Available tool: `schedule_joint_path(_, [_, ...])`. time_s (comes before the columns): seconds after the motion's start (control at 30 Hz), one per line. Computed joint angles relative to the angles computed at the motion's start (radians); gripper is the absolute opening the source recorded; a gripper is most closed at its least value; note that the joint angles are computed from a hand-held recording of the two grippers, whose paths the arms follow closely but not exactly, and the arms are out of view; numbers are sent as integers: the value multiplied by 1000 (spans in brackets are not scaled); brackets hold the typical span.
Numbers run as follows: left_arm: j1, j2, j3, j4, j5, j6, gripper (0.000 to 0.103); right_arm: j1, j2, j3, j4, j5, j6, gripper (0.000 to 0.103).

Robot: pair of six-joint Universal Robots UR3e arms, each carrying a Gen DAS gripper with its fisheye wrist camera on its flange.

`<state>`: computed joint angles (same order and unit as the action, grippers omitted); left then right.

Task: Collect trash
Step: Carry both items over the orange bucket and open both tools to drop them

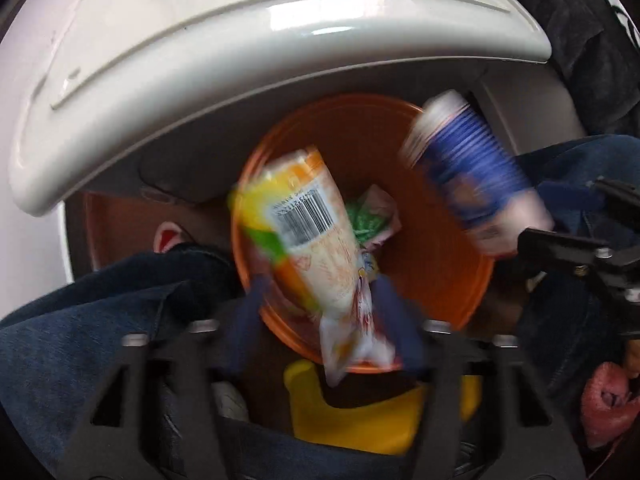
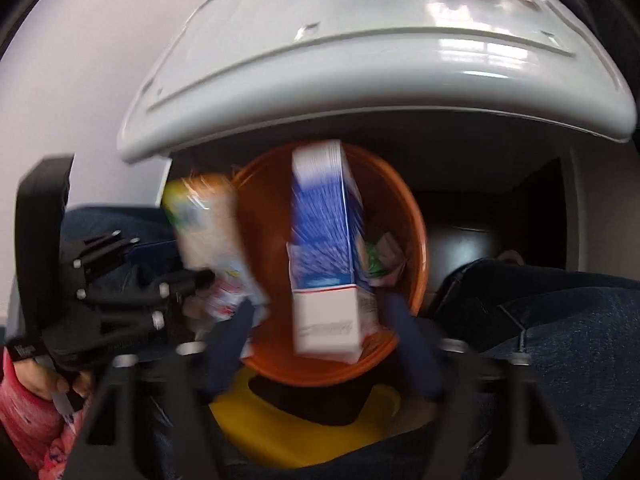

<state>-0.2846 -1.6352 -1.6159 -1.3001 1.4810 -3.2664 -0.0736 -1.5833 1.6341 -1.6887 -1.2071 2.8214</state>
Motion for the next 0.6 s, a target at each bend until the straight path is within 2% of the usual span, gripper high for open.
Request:
schedule_joint_path(0.1, [5,3,-6,13,-3,2,83,-26,-14,15,-8,32,6,83])
schedule_joint_path(0.6, [8,31,-24,2,-6,-54,83,-45,-6,32,-22,45,18,84])
